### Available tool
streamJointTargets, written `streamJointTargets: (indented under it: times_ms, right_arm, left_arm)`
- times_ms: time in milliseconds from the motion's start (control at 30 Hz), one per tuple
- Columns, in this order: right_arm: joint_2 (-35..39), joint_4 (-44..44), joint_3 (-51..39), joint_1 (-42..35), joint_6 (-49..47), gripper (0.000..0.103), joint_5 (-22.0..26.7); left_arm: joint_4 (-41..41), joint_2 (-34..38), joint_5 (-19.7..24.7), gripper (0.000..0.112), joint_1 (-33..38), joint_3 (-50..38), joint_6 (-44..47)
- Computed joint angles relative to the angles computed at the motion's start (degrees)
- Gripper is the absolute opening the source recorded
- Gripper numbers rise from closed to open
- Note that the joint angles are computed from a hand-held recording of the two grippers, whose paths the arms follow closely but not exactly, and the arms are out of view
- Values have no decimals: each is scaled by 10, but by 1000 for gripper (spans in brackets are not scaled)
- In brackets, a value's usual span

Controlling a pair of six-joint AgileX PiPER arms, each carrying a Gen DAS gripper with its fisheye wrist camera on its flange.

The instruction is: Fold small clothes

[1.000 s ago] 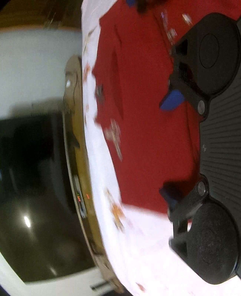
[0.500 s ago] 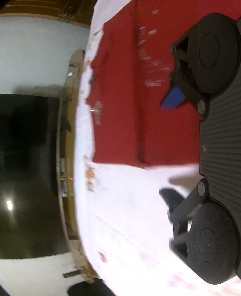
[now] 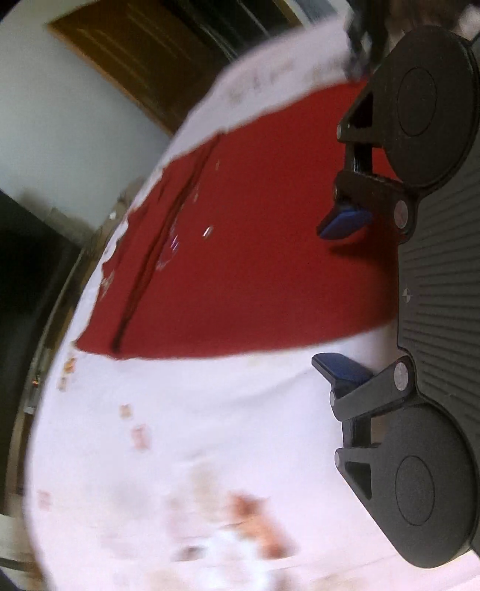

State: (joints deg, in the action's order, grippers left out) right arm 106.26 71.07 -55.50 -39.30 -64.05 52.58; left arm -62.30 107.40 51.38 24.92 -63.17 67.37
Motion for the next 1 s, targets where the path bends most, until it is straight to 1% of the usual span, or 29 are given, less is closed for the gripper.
streamJointTargets:
  times_ms: [33, 133, 167, 267, 300, 333, 367, 400, 433, 467, 533, 567, 700, 767, 800, 833, 867, 900, 933, 967, 1000]
  right_arm:
    - [-8, 0, 15, -1, 1, 44, 5]
    - [-24, 6, 56, -5, -1, 42, 37]
    - [-29, 10, 68, -2, -6, 42, 41]
    - [-21, 48, 84, 10, -14, 39, 48]
    - [-14, 57, 81, 16, -11, 34, 50]
    - [-6, 64, 75, 27, -8, 28, 47]
    - [-2, 69, 72, 38, -9, 23, 38]
    - [2, 72, 66, 50, -6, 13, 27]
    - [6, 75, 64, 54, -6, 9, 21]
    - [5, 80, 63, 60, -6, 8, 13]
    - [-16, 82, 72, 70, -17, 6, -12]
    - [-31, 80, 75, 73, -24, 6, -21]
    - [-85, 101, 92, 50, -70, 5, 4]
    - [-103, 103, 95, 37, -85, 5, 21]
    - [-107, 101, 97, 33, -95, 5, 24]
    - [-105, 96, 101, 33, -107, 5, 14]
    - [-98, 87, 103, 36, -105, 5, -1]
    - [-85, 81, 105, 50, -105, 5, -29]
    - [-58, 79, 111, 52, -125, 1, -50]
    - [-43, 99, 120, 45, -138, 3, -47]
    - [-28, 121, 124, 29, -144, 3, -22]
  left_arm:
    - [-10, -2, 25, 67, 15, 15, 2]
    - [-43, 1, 69, 67, 38, 59, 14]
    - [-53, 7, 84, 67, 46, 64, 13]
    - [-83, 33, 105, 67, 52, 64, 17]
    - [-89, 40, 111, 60, 54, 62, 19]
    - [-85, 48, 113, 36, 52, 55, 10]
    - [-76, 56, 104, 23, 41, 49, -2]
    - [-69, 61, 82, 6, 29, 47, -8]
    - [-78, 72, 75, 6, 22, 43, -3]
    - [-88, 74, 77, 6, 23, 45, 3]
    - [-92, 53, 66, 4, 22, 52, 22]
    - [-96, 39, 74, 4, 37, 64, 40]
    - [-107, 22, 108, 3, 70, 49, 50]
    - [-97, 21, 105, 3, 79, 52, 60]
    - [-88, 27, 95, 3, 80, 54, 66]
    - [-78, 33, 76, 3, 73, 57, 66]
    - [-85, 42, 60, 3, 70, 68, 88]
    - [-115, 52, 67, 4, 79, 81, 115]
    - [-127, 65, 82, 4, 93, 84, 119]
    - [-130, 67, 87, 4, 99, 86, 115]
    - [-136, 62, 79, 4, 95, 95, 125]
